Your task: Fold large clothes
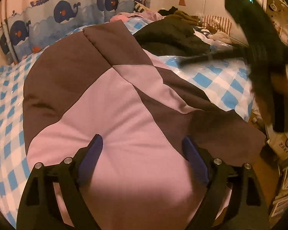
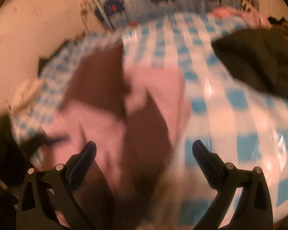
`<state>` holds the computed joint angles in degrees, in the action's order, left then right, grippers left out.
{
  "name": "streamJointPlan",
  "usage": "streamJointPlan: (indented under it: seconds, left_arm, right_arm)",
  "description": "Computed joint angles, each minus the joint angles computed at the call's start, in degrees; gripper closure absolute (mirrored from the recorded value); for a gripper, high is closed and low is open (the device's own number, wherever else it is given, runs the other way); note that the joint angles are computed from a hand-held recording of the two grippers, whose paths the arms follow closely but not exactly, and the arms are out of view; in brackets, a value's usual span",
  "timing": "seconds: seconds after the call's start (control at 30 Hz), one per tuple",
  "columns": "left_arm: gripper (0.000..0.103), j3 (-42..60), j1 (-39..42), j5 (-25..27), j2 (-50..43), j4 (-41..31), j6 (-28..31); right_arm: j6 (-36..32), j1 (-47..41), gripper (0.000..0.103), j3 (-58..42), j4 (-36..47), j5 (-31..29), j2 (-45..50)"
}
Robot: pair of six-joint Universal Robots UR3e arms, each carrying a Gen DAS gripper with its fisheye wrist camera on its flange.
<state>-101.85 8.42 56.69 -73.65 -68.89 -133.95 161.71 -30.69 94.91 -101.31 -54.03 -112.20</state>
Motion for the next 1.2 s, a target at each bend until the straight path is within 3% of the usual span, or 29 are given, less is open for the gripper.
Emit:
streamJointPlan:
  seconds: [0.17, 0.23, 0.4, 0.53, 0.6, 0.63, 0.7, 0.77, 0.97, 1.13, 1.2]
  left_arm:
    - [0.021, -0.7, -1.2, 1.23, 1.07, 1.86, -1.2]
    - [0.021, -1.26, -0.58, 0.67, 1.67, 2.27, -1.12]
    - [0.02, 1.34, 1.47, -2.1, 1.87, -3.25, 1.69]
    - [0.02, 3.46, 6.93, -6.51, 5.24, -7.85, 2.14]
    - [0.02, 3.86, 7.47, -6.27, 4.39, -6.29, 0.72]
    - [0.02, 5.17, 5.74, -3.69, 1.48, -6.01, -0.56]
    - [0.016, 1.76, 3.17, -0.08, 1.16, -1.05, -1.55]
    - [0.012, -2.39, 0.59, 3.61, 2.7, 5.67, -2.22]
    - [0.012, -3.59, 3.61, 0.99, 4.04, 4.24, -1.64]
    - [0.011, -5.28, 3.55, 0.75, 5.11, 5.67, -1.95]
    - [0.011, -5.94, 3.63, 0.69, 5.42, 5.76, -1.41]
  right_arm:
    - [15.0, 17.14, 0.007, -14.19, -14.52, -14.61, 20.35]
    - [19.07, 19.34, 0.007, -12.24, -18.47, -18.35, 23.22]
    - [24.3, 13.11, 0.006, 10.74, -37.38, -9.57, 19.75]
    - [27.06, 10.1, 0.006, 20.52, -48.91, -5.96, 17.18]
    - [28.12, 8.14, 0.006, 27.15, -58.35, -3.31, 15.89]
    - [28.1, 7.35, 0.006, 29.16, -60.41, -2.35, 15.14]
    - [25.15, 6.14, 0.006, 26.78, -54.7, 0.38, 15.03]
    - [21.68, 6.9, 0.007, 18.85, -40.95, -1.68, 13.64]
    - [20.95, 8.58, 0.007, 10.66, -22.92, -7.41, -1.92]
    - [24.11, 14.39, 0.007, 15.96, -23.46, -15.86, -2.34]
    - [24.83, 9.99, 0.007, 24.69, -27.58, -9.36, -4.63]
